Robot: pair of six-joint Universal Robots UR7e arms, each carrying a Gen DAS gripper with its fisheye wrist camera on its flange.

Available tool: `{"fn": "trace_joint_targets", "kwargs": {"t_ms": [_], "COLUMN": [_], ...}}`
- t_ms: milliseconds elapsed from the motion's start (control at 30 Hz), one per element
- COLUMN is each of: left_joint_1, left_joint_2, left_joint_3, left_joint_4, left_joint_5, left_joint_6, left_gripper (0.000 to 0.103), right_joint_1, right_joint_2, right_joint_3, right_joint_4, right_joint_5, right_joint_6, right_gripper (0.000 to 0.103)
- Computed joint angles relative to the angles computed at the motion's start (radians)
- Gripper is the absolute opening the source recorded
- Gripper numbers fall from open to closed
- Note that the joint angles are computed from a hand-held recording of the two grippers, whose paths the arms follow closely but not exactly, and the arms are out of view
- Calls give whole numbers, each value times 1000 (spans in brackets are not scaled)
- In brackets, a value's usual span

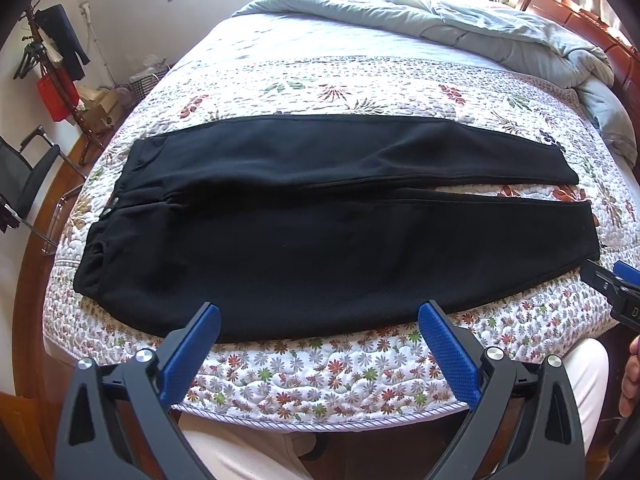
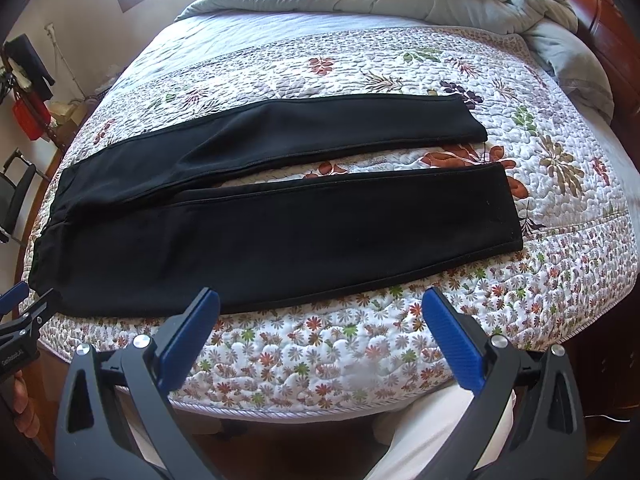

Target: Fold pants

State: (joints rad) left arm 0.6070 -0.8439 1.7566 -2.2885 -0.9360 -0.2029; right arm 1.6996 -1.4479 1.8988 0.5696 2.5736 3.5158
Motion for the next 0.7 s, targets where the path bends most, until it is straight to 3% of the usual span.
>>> {"fn": "trace_joint_targets", "kwargs": {"t_ms": [700], "left_joint_1": [-1], "left_joint_2": [0], "left_joint_3": [5], "left_joint_4": [-9], "left_joint_5": [1], "left_joint_6": [3], "left_gripper": [99], "right_joint_1": [4], "right_joint_2": [-1], "right_joint_3": [-3], "right_joint_4": [-8], "right_joint_5": [1], "right_joint_6": [-17], "right_gripper": [100]}}
